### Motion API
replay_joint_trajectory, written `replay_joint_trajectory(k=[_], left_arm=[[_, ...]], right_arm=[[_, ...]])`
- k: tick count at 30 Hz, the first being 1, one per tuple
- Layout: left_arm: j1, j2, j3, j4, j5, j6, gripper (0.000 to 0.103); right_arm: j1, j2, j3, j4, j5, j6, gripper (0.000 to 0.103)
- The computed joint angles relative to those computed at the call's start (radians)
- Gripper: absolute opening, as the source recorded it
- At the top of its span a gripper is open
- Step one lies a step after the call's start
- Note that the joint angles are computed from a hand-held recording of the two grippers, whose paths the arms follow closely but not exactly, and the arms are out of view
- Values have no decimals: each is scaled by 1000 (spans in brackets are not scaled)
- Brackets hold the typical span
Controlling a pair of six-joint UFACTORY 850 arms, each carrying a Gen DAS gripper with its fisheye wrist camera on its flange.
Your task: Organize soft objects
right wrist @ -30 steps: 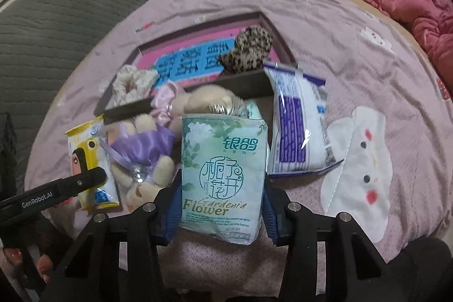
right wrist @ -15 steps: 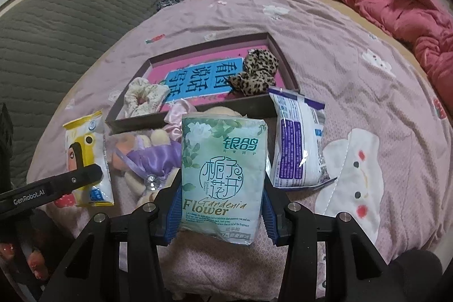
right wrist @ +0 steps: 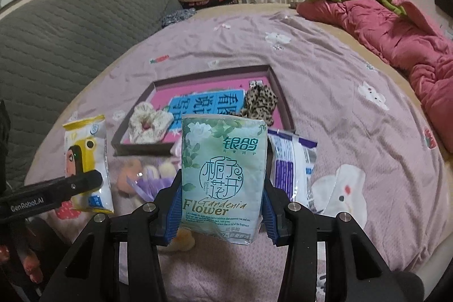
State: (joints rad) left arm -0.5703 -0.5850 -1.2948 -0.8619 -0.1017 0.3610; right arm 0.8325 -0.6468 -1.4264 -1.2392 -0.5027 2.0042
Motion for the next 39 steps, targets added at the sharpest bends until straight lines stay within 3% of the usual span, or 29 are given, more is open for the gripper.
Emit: replay_joint_trajectory(k=[25, 39], left_arm=[[7, -49, -150, 431, -18, -399, 49], [26, -127, -295, 488, -67, -439, 49]], right_arm=[[-33, -21, -89, -97, -44, -55, 49], [-65, -52, -158, -105, -41, -113, 49]])
